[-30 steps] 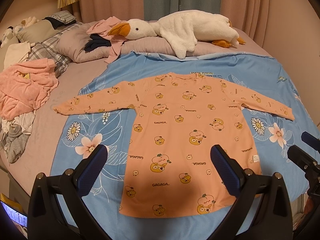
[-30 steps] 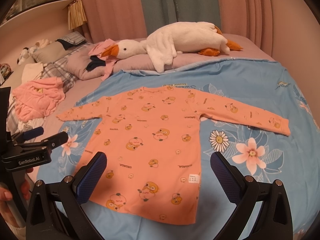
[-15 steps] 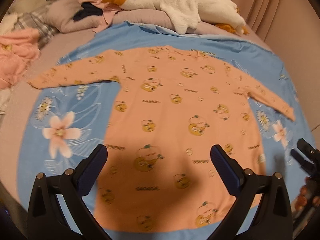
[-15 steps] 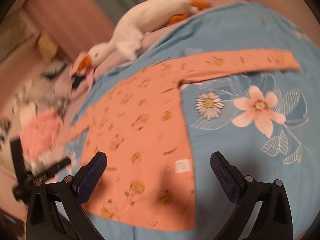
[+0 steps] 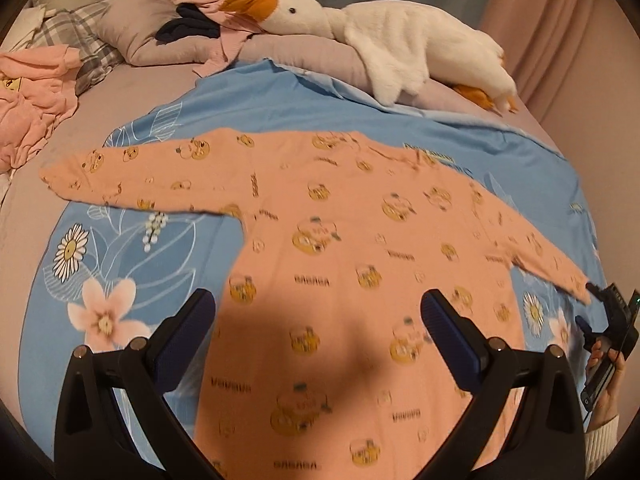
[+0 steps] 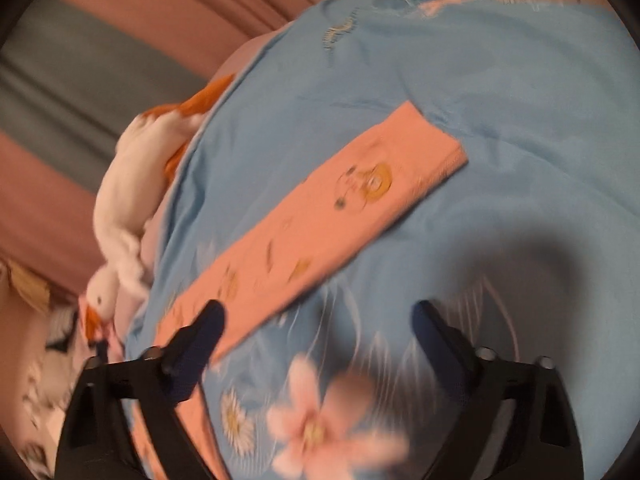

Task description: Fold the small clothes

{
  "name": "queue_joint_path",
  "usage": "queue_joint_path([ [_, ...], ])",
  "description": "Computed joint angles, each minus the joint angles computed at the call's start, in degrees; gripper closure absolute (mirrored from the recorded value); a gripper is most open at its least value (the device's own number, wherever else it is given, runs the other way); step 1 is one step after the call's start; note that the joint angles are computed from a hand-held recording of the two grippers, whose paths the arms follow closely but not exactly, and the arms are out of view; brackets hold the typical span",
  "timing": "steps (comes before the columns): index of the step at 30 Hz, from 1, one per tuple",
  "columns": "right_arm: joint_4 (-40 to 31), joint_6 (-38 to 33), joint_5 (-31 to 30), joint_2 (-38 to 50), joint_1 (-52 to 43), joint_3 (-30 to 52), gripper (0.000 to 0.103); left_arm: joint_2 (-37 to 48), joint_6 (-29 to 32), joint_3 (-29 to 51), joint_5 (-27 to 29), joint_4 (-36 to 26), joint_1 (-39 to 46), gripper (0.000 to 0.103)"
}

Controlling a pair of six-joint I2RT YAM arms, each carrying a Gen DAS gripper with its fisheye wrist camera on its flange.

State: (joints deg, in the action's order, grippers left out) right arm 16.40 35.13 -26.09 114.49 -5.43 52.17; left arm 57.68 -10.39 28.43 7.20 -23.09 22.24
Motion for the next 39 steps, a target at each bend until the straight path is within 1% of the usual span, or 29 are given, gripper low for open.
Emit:
queue_joint_path([
  [1,-0.4,0.9,0.2,1.6,-0.2,1.7,0.021,1.5,-0.2,0.5,0.1,0.9,0.1,0.0],
  [3,2.1,2.2,0.7,2.9,-0.5,2.6,0.023,4.3,-0.6,1.6,0.1,2.6,0.2,0.0],
  [5,2.7,2.7,0.9,4.9,-1.7,5.0,0.025,6.4,-0.9,2.3,-0.1,3.7,-0.1,0.0],
  [6,2.7,3.6,1.2,5.4,-1.9,5.7,0.032,7.4,-0.9,2.7,-0.4,4.3,-0.4,0.0],
  [7,2.7,4.1,1.0,6.5,-2.5,7.0,0.041,8.4,-0.9,3.1,-0.7,4.9,-0.6,0.0],
  [8,2.6,4.3,1.2,7.2,-2.7,7.7,0.048,9.3,-0.9,3.4,-0.8,5.4,-0.6,0.001],
  [9,1.7,4.0,1.6,7.9,-2.8,8.6,0.066,9.9,-0.9,3.6,-0.9,5.7,-0.7,0.001],
  [10,0.1,3.0,2.7,8.3,-2.7,9.8,0.088,10.8,-0.7,3.9,-0.8,6.2,-0.5,0.001],
  [11,-1.2,2.3,3.7,8.6,-2.5,10.9,0.095,11.7,-0.5,4.3,-0.9,6.5,-0.3,0.001],
  [12,-1.2,1.7,4.6,7.9,-2.0,10.7,0.097,12.9,-0.3,4.8,-0.9,7.0,0.0,0.001],
  [14,-0.5,-1.7,7.6,5.3,0.5,10.3,0.098,14.3,0.1,5.2,-0.6,7.5,1.0,0.001],
  [15,-1.0,-5.9,10.4,1.8,3.0,9.2,0.098,15.1,0.4,5.5,-0.1,7.6,1.9,0.001],
  [17,-2.9,-12.2,13.0,-2.3,7.8,9.8,0.098,16.3,1.2,6.1,0.8,7.7,3.9,0.001],
  [18,-4.7,-16.3,15.2,-5.0,11.8,10.4,0.098,16.4,1.3,6.2,0.9,7.7,4.5,0.001],
  [19,-5.8,-18.8,16.8,-6.3,14.9,11.2,0.098,16.4,1.6,6.4,1.3,7.5,5.6,0.001],
  [21,-9.3,-23.0,19.5,-7.8,22.3,14.5,0.098,16.2,2.8,6.7,2.7,6.8,8.3,0.001],
  [23,-12.4,-25.1,21.6,-6.4,28.1,19.1,0.098,15.5,4.5,6.9,4.5,5.9,11.3,0.001],
  [24,-13.7,-26.5,23.5,-5.4,31.5,21.4,0.098,15.1,5.4,7.0,5.3,5.5,12.9,0.001],
  [27,-16.8,-32.4,31.8,0.7,42.3,29.5,0.098,15.1,9.0,7.4,7.5,4.6,17.9,0.001],
  [28,-18.1,-33.4,33.3,3.2,44.8,32.5,0.098,15.4,10.0,7.6,8.1,4.4,19.5,0.001],
  [30,-22.0,-35.9,37.4,10.4,50.3,41.1,0.098,16.5,12.3,8.0,10.0,4.1,23.7,0.001],
  [32,-24.0,-39.5,41.7,16.3,54.4,47.4,0.098,18.0,14.3,8.7,11.7,3.7,28.1,0.001],
  [33,-25.9,-41.4,43.5,20.2,56.3,52.0,0.098,18.5,15.1,9.0,12.2,3.5,29.5,0.001],
  [34,-27.1,-43.0,44.8,22.9,57.4,55.0,0.098,19.3,15.9,9.4,12.6,3.4,30.9,0.001],
  [36,-31.8,-45.9,48.4,30.5,60.1,64.6,0.098,20.8,17.5,10.2,12.7,3.2,33.1,0.001],
  [39,-36.4,-48.4,51.4,38.6,62.6,75.1,0.098,22.1,19.0,10.9,12.9,3.3,35.3,0.001],
])
